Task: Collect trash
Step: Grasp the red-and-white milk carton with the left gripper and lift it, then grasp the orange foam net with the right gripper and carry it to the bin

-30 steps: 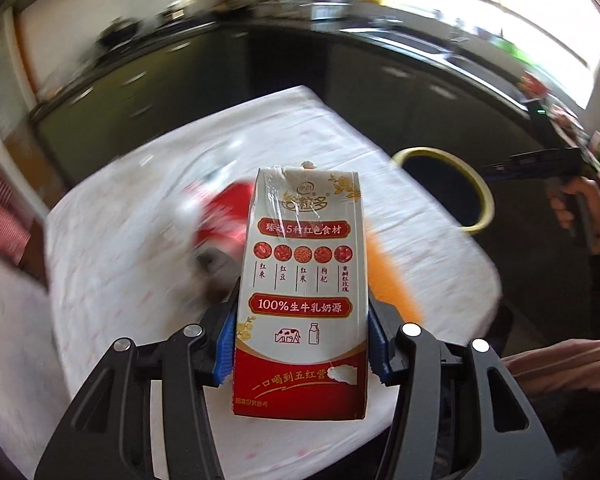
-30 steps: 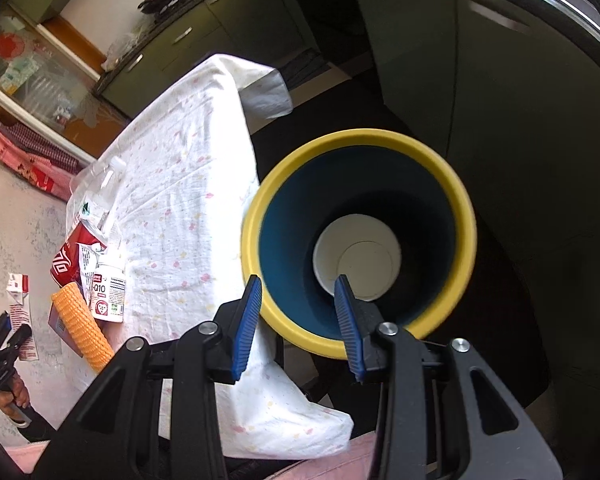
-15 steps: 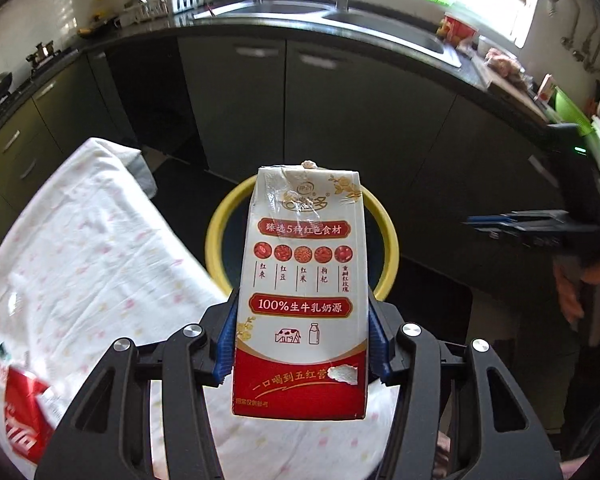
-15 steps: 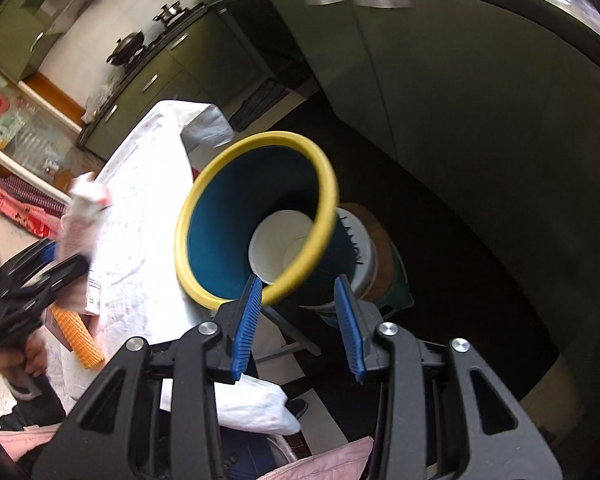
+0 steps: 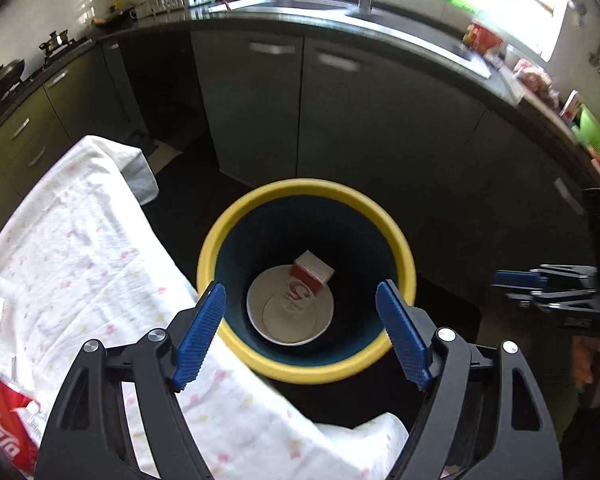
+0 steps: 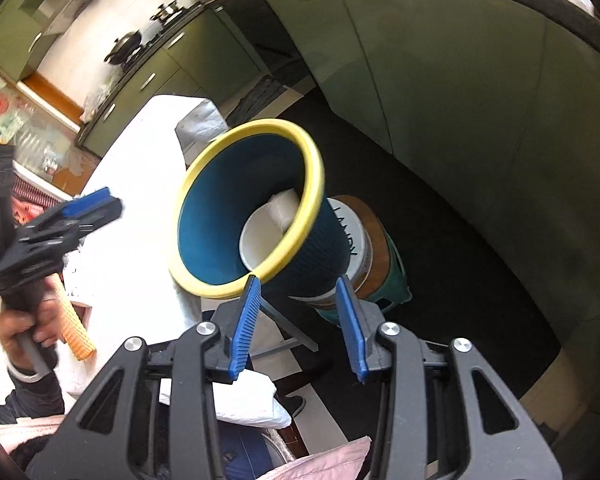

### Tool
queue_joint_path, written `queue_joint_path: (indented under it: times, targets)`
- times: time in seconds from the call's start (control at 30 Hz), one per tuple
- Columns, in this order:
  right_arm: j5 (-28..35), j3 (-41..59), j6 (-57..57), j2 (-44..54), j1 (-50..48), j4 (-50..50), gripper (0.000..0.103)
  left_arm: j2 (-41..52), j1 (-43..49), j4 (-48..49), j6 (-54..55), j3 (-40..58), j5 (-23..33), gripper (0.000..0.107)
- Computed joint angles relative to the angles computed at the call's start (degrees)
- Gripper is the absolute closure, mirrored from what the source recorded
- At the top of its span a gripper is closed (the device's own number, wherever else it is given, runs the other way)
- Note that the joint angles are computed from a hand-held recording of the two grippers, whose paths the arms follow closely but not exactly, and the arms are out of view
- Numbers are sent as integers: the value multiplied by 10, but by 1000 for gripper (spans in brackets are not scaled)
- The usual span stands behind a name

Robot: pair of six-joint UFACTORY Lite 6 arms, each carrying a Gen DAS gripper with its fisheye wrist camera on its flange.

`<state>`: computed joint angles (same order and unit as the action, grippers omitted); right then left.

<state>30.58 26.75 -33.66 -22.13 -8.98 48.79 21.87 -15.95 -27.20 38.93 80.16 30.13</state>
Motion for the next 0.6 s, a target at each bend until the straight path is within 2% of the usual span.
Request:
queue_joint_path:
  times: [0.1,0.2,0.3,0.43,0.53,0.6]
  targets:
    - [-19,19,63,4,66,-38,64,-125,60,-72,93,-85,31,20]
    - [-49,50,165,17,173,-101,60,-248,171,-152,208,-150,88,14]
    - [-80,103,252,62,296,-152,59,-317,307,-198,294,-171,162,11]
    - [-111,210,298,166,439,-168,54,-334,503,-247,379,-154,249,9]
    - [-122,321,294,269,528,-161,50,-300,621,-274,436,-131,276,9]
    - [-120,393,324,332,572,-192,45,-261,690,-288,464,-105,295,9]
